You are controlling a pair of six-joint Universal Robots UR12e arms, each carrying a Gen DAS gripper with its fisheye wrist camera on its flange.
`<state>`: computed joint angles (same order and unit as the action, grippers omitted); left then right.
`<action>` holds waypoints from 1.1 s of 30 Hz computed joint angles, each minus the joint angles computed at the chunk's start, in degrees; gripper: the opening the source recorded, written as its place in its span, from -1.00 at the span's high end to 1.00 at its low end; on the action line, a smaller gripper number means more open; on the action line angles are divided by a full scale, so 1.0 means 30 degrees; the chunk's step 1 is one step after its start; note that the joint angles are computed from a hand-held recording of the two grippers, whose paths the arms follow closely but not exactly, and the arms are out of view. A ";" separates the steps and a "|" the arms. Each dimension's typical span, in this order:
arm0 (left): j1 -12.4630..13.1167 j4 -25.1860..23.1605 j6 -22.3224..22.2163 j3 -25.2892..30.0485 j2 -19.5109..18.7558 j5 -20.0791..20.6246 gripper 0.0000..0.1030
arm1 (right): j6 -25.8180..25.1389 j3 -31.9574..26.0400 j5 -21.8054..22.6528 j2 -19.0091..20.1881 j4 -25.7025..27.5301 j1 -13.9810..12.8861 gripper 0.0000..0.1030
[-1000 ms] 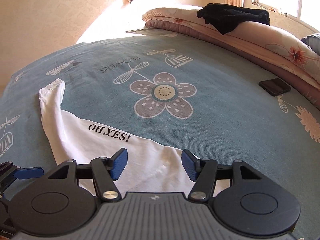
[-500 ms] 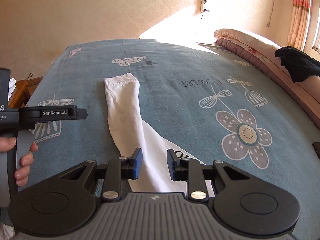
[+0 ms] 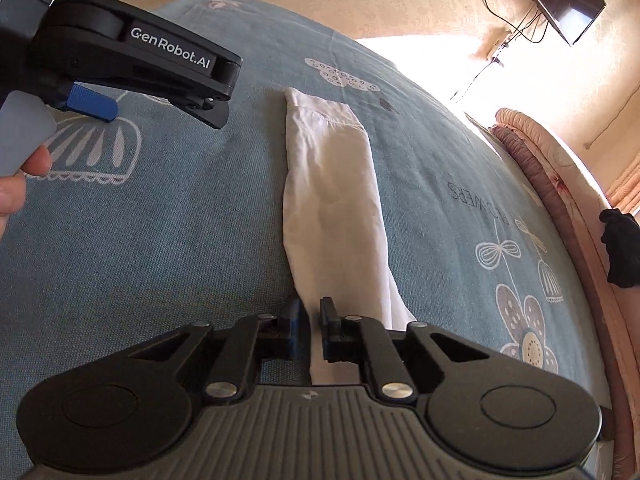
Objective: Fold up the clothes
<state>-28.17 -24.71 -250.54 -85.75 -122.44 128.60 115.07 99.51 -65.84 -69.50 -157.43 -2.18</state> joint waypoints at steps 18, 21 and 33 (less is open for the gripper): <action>0.0011 0.0224 -0.1644 -0.0345 0.0117 0.0664 -0.94 | -0.2625 -0.0604 0.3647 -0.1070 0.6708 -0.1097 0.81; -0.0054 -0.0247 -0.2785 -0.0474 0.0243 0.1531 -0.94 | -0.1518 -0.0379 0.4674 -0.1045 0.5155 -0.0920 0.74; 0.0201 -0.2738 -0.5252 -0.1122 0.0976 0.2986 -0.94 | 0.2302 -0.2964 0.3181 0.1745 0.1579 0.1718 0.56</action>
<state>-27.56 -32.92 -266.29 -89.11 -119.51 137.56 121.98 90.62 -56.29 -64.27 -152.69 2.98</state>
